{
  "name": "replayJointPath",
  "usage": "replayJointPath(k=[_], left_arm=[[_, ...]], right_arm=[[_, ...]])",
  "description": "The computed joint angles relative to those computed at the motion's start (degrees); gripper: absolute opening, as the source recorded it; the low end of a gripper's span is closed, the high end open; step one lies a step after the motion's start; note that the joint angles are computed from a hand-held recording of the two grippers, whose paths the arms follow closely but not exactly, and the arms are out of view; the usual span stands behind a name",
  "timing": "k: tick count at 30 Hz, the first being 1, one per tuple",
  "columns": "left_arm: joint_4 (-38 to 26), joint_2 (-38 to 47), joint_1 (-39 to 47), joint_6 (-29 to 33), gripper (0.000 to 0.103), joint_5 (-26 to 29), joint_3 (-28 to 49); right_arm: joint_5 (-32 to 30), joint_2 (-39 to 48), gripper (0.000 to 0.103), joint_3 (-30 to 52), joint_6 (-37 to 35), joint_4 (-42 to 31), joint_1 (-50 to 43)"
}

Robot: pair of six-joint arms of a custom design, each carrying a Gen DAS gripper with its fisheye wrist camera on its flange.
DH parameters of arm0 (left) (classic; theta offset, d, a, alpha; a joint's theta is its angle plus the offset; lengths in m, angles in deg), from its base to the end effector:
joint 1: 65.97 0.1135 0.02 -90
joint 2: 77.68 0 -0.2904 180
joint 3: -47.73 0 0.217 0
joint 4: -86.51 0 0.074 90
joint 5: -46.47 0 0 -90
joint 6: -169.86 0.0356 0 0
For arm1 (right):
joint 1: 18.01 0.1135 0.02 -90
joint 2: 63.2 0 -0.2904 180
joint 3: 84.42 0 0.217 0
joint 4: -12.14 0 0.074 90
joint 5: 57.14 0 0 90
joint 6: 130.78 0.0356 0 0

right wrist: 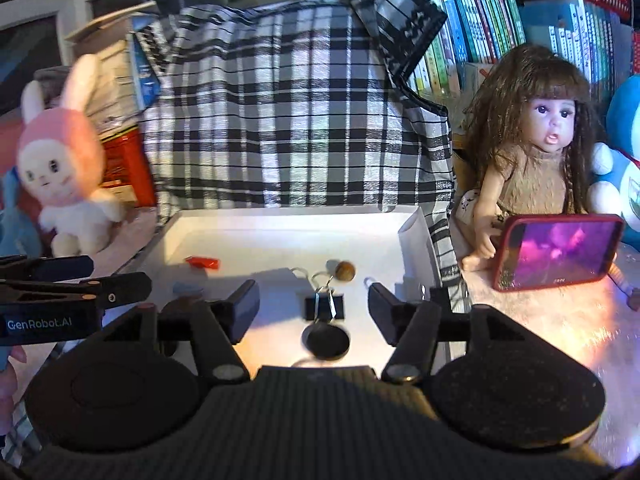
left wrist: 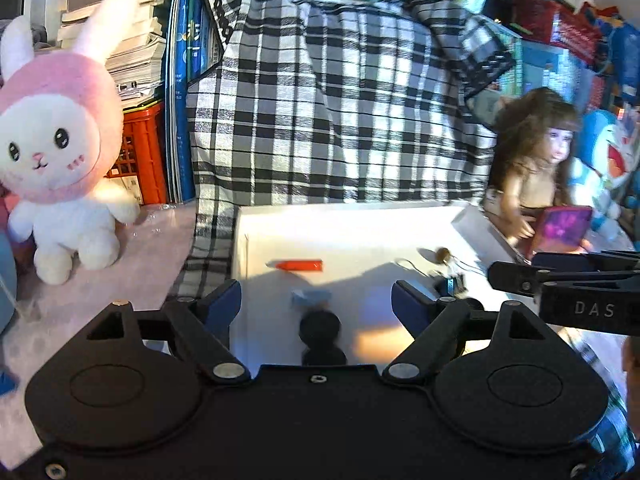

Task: Organize rigid objects
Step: 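Withdraw both open tools from the tray back over the cloth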

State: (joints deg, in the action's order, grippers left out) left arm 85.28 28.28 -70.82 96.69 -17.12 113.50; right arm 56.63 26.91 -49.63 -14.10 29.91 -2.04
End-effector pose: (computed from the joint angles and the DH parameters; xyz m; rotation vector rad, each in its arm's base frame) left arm 0.3424 -0.0449 0.1826 0.6496 2.1402 -0.4143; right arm 0.2237 0.0491 0.1605 0.4228 2.1210 -0.0364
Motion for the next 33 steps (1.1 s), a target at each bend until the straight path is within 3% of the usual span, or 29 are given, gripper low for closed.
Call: replayJointPath(k=[11, 18, 33], left_arm=[[7.52, -10.08, 7.78, 7.64, 0.083, 5.87, -18.94], [9.75, -12.40, 14.26, 12.51, 0.083, 10.41, -27.11], [12.33, -14.20, 23.13, 21.08, 0.084, 15.13, -36.29]], right_arm=[[16.68, -6.20, 0.085, -7.40, 9.24, -4.06, 21.13], [26.84, -4.58, 0.087, -7.29, 19.73, -12.01, 35.43], [36.07, 4.07, 0.091, -1.98, 49.76, -35.87, 54.80]])
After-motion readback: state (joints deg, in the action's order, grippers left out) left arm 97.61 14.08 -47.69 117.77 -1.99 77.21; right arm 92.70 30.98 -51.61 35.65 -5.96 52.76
